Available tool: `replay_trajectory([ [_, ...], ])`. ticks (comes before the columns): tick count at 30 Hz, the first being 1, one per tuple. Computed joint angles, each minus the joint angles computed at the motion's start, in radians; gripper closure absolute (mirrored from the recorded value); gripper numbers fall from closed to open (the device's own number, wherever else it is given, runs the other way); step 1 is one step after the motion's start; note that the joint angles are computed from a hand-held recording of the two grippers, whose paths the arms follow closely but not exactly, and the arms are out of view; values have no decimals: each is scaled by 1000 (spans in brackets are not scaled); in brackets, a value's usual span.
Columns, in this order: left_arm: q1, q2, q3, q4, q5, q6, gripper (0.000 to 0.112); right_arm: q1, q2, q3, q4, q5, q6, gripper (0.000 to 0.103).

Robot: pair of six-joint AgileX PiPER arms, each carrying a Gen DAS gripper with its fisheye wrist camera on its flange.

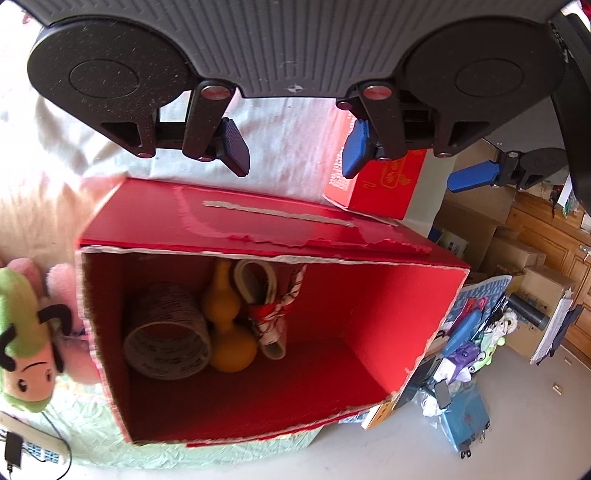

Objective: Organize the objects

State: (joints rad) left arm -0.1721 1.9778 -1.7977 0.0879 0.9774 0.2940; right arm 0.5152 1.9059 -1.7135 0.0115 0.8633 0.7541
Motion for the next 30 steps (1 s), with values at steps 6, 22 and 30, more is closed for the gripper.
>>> replay_trajectory([
  [6,55,32,-19,-39,22,36,11,-3,60,-70,60,16,-33,42],
  [22,185,131,-132,-265,143,223,10,-14,224,-283,195,88,-69,42],
  [30,184,216,-240,-268,236,247,10,-20,302,-378,253,144,-60,42],
])
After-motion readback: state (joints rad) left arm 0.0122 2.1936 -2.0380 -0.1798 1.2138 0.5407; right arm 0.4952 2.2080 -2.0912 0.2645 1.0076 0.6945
